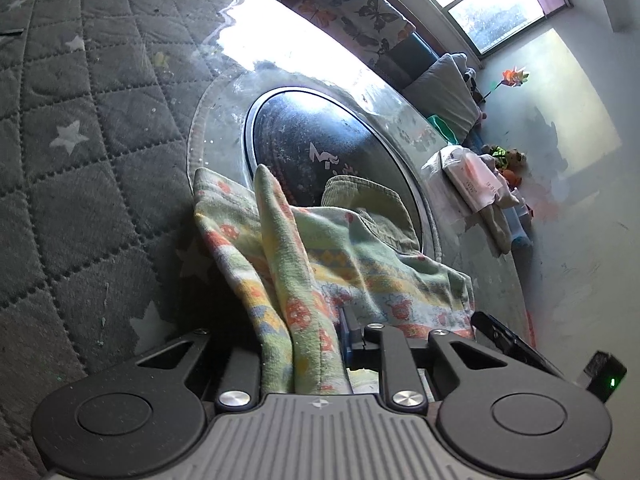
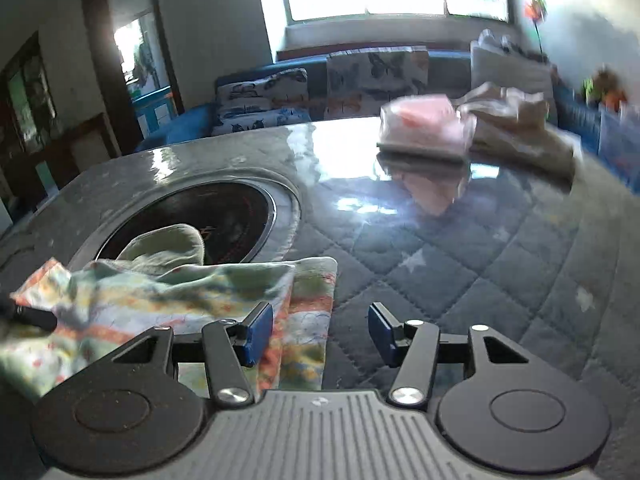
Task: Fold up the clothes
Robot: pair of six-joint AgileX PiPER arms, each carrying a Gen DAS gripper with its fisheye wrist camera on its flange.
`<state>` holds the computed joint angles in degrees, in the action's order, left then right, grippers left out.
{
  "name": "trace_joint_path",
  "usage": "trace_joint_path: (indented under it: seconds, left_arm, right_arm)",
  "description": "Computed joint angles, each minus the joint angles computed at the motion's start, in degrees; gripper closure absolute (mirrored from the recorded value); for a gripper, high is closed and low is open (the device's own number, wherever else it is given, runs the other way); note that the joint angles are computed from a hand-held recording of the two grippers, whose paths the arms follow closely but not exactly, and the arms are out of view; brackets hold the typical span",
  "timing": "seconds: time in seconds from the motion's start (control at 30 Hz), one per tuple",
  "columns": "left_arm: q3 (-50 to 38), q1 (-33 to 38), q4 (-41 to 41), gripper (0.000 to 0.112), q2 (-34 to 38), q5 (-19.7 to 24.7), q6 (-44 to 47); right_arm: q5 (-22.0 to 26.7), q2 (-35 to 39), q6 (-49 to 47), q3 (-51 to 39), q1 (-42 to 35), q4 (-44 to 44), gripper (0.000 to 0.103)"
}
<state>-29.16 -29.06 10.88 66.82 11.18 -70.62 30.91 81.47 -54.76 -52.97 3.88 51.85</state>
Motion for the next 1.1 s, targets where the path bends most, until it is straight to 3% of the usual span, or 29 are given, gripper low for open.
trace_joint_path:
  seconds: [0.1,0.17,0.27,0.4,0.6,0.83,1.1]
  left_arm:
    - [-1.27,-1.43,6.88,0.091,0.68,1.95,-6.29]
    - [-2.16,-2.3,9.84,0.091,1.19,3.4,-8.79]
    - [-3.96,-4.05,13.62,0.092,1.89,6.41,-11.87]
    - [-6.57,-5.93,15.27,0.094,0.99,9.62,-11.36]
    - [-15.01,-9.08,16.39,0.098,3.78,12.9,-5.75]
    - [-29.18,-11.86,12.49,0.098,13.41,15.06,5.05]
    - [-48.51,-12.77,4.85,0.098,27.32,17.24,18.84]
  right_arm:
    - [0.37,0.73,-2.36,0.62,0.75,3.25,0.057]
    - [0.27,0.13,-3.5,1.47,2.17,3.76,0.084]
    - [-0.23,-1.57,-3.89,2.49,3.19,3.52,0.094]
    - [4.04,-5.4,-7.46,3.25,-0.81,7.93,0.095]
    - [9.11,-12.79,-9.4,3.14,-6.07,7.1,0.096]
    - [13.79,-17.26,-10.72,-0.8,-16.65,5.9,0.096]
    - [17.36,-16.66,-14.39,-7.52,-29.52,7.6,0.102]
